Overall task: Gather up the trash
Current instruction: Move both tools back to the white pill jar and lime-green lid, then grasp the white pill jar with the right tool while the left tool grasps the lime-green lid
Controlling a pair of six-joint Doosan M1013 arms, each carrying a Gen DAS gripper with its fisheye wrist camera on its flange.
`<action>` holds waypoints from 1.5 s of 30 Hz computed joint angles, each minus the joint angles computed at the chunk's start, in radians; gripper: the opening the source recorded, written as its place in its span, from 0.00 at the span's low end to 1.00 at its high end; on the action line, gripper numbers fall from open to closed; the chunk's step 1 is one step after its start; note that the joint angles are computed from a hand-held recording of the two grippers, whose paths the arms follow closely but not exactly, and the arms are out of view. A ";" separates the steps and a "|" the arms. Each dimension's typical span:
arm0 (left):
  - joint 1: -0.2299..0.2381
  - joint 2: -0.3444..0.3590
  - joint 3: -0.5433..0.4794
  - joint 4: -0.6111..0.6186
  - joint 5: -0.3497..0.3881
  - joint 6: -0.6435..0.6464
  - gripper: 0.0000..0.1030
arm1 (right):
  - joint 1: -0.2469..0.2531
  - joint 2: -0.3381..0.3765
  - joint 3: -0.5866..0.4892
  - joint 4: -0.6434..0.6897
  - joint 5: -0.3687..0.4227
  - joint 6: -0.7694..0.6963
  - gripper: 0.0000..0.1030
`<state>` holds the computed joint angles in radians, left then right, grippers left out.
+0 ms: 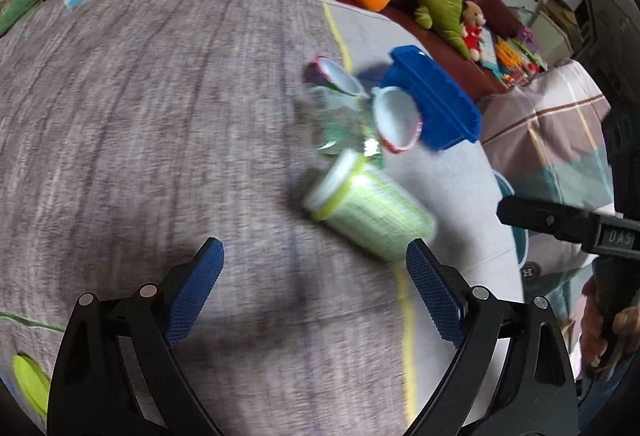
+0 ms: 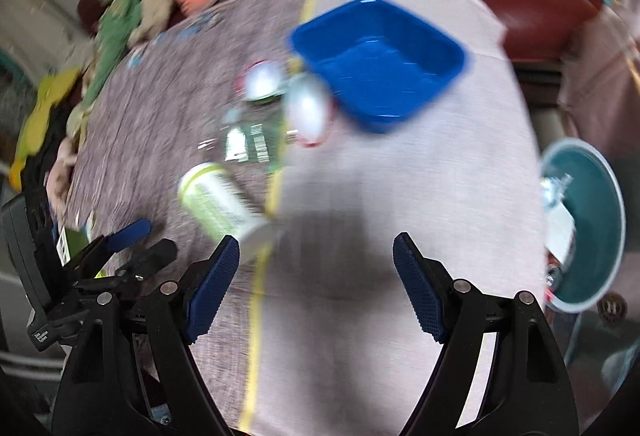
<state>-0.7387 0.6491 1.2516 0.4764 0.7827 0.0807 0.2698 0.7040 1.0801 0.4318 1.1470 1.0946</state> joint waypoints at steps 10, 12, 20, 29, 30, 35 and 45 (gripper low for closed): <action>-0.001 -0.083 0.155 0.045 -0.026 -0.075 0.90 | 0.097 0.072 -0.098 -0.033 0.100 -0.103 0.58; -0.001 -0.094 0.175 0.052 -0.028 -0.088 0.90 | 0.109 0.094 -0.125 -0.042 0.134 -0.101 0.58; -0.006 -0.113 0.213 0.046 -0.033 -0.110 0.90 | 0.134 0.119 -0.125 -0.080 0.154 -0.100 0.62; -0.045 -0.139 0.243 0.084 -0.005 -0.155 0.90 | 0.132 0.030 0.011 -0.058 0.076 -0.090 0.56; -0.054 -0.147 0.252 0.096 0.006 -0.166 0.90 | 0.129 0.020 0.024 -0.048 0.068 -0.085 0.56; -0.098 -0.197 0.318 0.123 0.083 -0.216 0.90 | 0.128 -0.035 0.101 -0.002 0.033 -0.098 0.56; -0.119 -0.246 0.424 0.125 0.135 -0.360 0.90 | 0.135 -0.065 0.168 0.025 0.009 -0.100 0.56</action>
<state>-0.8581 0.4033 1.6757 0.6018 0.9178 -0.2789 0.4047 0.6390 1.2478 0.4567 1.1561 0.9951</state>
